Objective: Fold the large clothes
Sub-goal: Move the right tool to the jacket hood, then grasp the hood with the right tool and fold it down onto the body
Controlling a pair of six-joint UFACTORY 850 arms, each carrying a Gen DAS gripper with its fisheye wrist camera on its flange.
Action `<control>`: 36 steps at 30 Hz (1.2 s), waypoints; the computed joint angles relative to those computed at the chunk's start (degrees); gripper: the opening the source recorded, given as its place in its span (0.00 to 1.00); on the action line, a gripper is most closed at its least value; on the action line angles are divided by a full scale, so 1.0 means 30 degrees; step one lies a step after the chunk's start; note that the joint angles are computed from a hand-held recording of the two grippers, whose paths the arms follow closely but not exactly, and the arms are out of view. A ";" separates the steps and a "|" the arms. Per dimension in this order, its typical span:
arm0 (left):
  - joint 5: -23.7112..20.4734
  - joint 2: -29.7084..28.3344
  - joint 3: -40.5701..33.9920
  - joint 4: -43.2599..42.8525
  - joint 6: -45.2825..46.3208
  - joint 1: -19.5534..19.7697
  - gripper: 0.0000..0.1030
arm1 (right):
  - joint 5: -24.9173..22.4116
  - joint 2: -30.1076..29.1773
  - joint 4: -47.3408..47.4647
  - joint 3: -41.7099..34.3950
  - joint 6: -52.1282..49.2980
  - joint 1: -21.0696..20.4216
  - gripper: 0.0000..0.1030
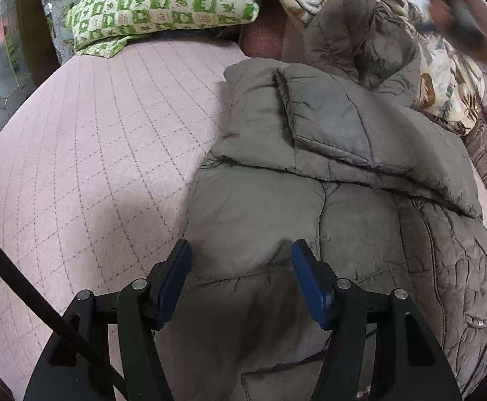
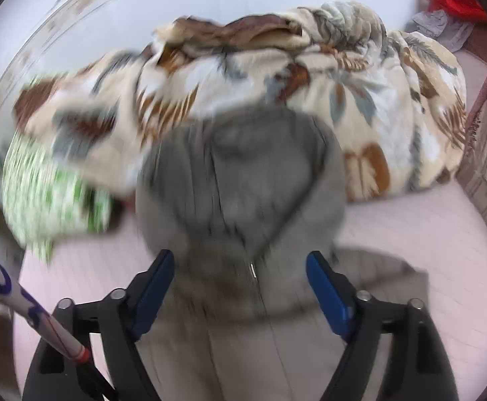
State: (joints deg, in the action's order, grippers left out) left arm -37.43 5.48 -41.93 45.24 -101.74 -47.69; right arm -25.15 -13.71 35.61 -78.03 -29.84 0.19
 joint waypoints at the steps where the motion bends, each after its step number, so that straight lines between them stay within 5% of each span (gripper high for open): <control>1: 0.0100 -0.0021 0.0009 -0.0094 0.0122 0.0044 0.60 | -0.0244 -0.0901 -0.0304 -0.1270 0.1147 0.0163 0.88; 7: 0.1118 0.0438 0.0396 -0.0426 0.0347 0.0479 0.60 | -0.1010 -0.5109 -0.1463 -0.6944 0.6690 0.0810 0.90; 14: 0.1570 0.0544 0.0472 -0.0885 0.0668 0.0775 0.60 | -0.1535 -0.7825 -0.1477 -1.0134 1.1024 0.0837 0.90; 15: 0.1586 0.0603 0.0483 -0.0956 0.0693 0.0778 0.60 | -0.1715 -0.7999 -0.1525 -1.0239 1.1108 0.0839 0.81; 18: 0.1729 0.0904 0.0551 -0.1338 0.0881 0.0822 0.60 | -0.2578 -0.7937 -0.0869 -0.9863 0.9580 0.0828 0.23; 25: 0.1973 0.2289 0.1331 -0.1716 0.0203 0.1049 0.60 | -0.1666 -0.2517 0.1573 -0.2996 0.2493 0.0352 0.12; 33: 0.1199 0.3247 0.1724 -0.1166 -0.1044 0.0867 0.60 | -0.5384 0.5225 0.5858 0.6730 -0.5987 -0.3325 0.10; 36: 0.0954 0.3054 0.1617 -0.1387 -0.0875 0.0936 0.60 | -0.6105 0.6470 0.5674 0.9269 -0.6944 -0.4326 0.10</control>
